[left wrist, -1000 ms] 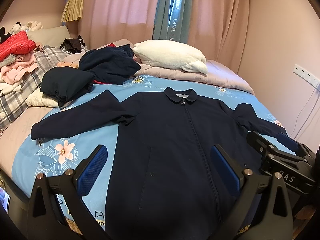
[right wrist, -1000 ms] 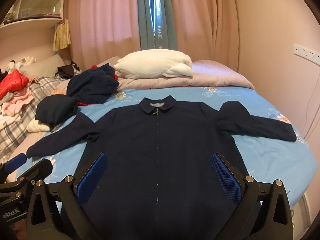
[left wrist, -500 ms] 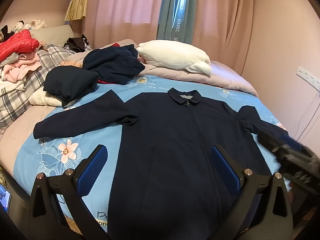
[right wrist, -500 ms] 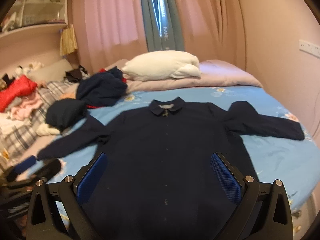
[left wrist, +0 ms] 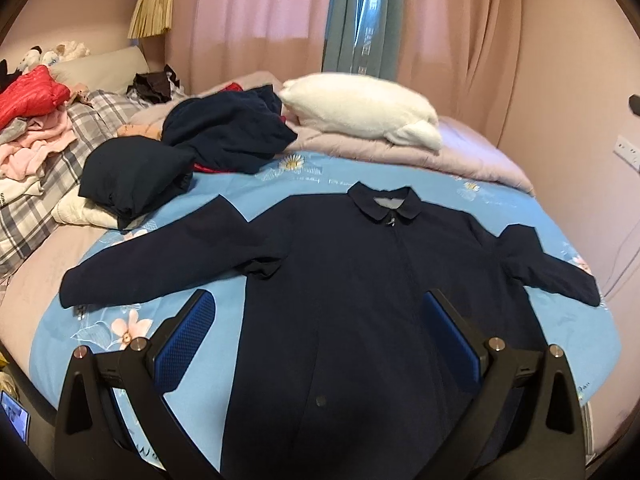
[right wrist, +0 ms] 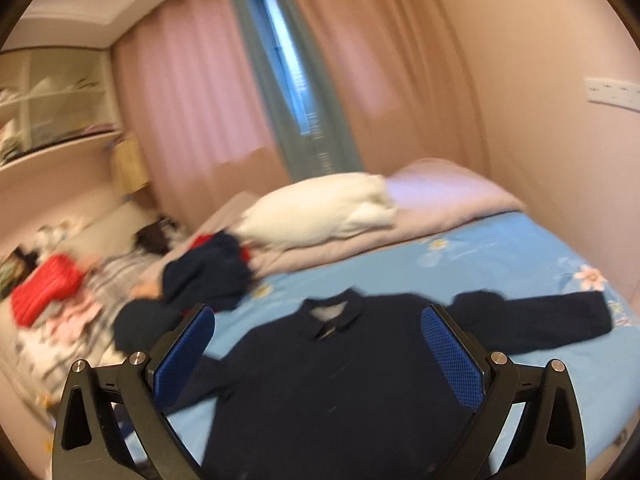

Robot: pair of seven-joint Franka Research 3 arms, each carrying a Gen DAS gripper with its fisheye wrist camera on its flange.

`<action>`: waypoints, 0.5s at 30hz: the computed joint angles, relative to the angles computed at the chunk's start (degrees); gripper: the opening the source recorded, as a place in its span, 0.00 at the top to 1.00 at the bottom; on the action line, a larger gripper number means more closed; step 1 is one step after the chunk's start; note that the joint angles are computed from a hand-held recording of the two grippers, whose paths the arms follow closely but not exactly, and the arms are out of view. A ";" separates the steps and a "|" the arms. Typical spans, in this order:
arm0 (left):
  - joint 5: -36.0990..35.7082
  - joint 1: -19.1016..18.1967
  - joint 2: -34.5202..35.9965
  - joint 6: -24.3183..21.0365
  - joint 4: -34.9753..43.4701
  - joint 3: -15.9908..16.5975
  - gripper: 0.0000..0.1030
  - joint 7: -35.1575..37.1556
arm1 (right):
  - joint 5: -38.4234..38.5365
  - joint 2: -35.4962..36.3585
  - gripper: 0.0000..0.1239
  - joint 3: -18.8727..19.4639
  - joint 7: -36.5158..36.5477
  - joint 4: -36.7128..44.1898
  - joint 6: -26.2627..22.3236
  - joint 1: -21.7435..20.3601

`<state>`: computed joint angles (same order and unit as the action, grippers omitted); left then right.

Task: Fold large clothes
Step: 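Move the right tool to the sleeve cuff nearest it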

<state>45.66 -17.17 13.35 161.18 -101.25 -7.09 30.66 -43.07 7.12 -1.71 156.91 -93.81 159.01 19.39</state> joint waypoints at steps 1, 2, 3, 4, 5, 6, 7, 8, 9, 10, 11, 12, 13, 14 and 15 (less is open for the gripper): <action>-2.73 0.60 2.04 -0.92 2.06 -0.92 0.00 2.62 | 1.16 1.26 0.17 -0.45 -0.56 1.89 -2.38 -0.59; -4.76 0.94 3.39 -1.59 3.32 -1.40 0.00 4.68 | 2.10 2.36 0.17 -0.99 -0.93 3.25 -4.25 -1.07; -7.02 1.20 4.84 -2.38 4.80 -1.91 0.00 6.74 | 2.70 2.96 0.17 -1.46 -1.23 3.68 -4.97 -1.39; -9.11 1.32 6.45 -3.14 6.38 -2.27 0.00 8.59 | 3.36 3.84 0.17 -2.17 -1.58 4.05 -5.64 -2.01; -10.99 1.10 8.55 -4.94 8.77 -2.50 0.00 10.35 | 3.56 4.80 0.17 -3.09 -1.05 4.35 -6.67 -2.46; -11.67 0.47 9.95 -6.27 10.40 -2.08 0.00 11.11 | 3.43 5.26 0.17 -3.81 -0.05 4.27 -7.11 -2.59; -12.20 -0.14 11.52 -7.45 12.22 -1.65 0.00 11.80 | 3.84 6.02 0.17 -4.52 0.79 4.23 -7.69 -3.04; -12.62 -0.81 13.33 -9.06 14.36 -1.21 0.01 12.52 | 5.39 7.09 0.17 -5.11 1.06 3.78 -8.15 -4.03; -13.15 -1.30 14.83 -10.14 16.09 -0.88 0.01 13.10 | 6.58 7.77 0.17 -5.47 0.84 3.65 -7.87 -4.67; -14.10 -1.55 16.57 -11.35 18.12 -0.85 0.01 14.03 | 8.08 8.79 0.17 -6.01 0.78 2.91 -7.41 -5.61; -15.05 -1.66 17.74 -12.41 19.50 -0.82 0.01 14.97 | 9.57 9.85 0.17 -6.38 0.32 3.20 -7.94 -6.15; -16.18 -1.68 19.04 -13.38 21.03 -0.92 0.01 15.92 | 10.79 10.84 0.17 -6.99 0.37 2.77 -8.34 -6.65; -17.05 -1.78 20.07 -13.95 22.21 -0.82 0.01 16.44 | 12.00 11.65 0.17 -7.45 -0.01 2.23 -8.33 -7.21; -17.87 -1.94 21.11 -14.76 23.33 -0.67 0.01 16.76 | 12.86 11.98 0.17 -8.06 -0.16 1.38 -8.30 -7.61; -18.51 -2.03 21.86 -15.02 23.94 -0.51 0.01 16.98 | 13.00 12.62 0.17 -9.03 1.02 0.91 -9.04 -7.52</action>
<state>27.16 -19.21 35.21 146.16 -77.31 -7.60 47.64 -30.07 19.74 -10.74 157.93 -92.90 149.96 11.86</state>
